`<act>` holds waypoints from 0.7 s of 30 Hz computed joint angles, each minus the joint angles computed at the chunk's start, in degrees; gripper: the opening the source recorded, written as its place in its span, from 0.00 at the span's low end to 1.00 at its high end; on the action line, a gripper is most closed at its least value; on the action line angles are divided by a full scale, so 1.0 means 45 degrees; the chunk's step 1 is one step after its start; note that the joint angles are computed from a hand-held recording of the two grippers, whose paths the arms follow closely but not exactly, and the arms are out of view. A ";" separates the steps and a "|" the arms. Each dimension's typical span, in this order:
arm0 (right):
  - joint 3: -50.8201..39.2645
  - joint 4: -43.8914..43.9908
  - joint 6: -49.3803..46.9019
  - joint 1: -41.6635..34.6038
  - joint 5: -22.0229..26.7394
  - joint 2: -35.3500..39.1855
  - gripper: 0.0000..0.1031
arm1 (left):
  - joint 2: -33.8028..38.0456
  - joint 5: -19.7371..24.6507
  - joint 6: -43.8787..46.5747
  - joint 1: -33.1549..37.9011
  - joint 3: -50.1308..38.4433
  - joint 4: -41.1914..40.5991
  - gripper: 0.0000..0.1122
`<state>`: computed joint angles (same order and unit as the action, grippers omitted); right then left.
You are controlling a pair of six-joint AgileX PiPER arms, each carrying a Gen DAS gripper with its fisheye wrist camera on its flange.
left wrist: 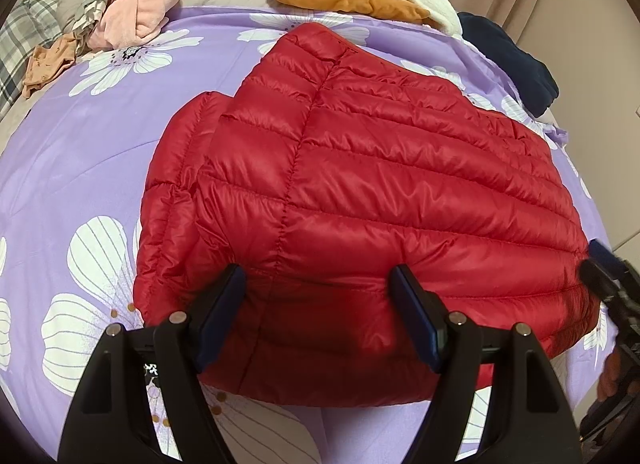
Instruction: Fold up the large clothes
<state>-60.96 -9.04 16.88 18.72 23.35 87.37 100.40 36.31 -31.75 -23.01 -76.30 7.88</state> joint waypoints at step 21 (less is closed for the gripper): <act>0.0108 0.2591 -0.2091 -0.0589 -0.0022 0.0941 0.73 | 0.0147 -0.0039 0.0342 0.0051 -0.0060 -0.0227 0.69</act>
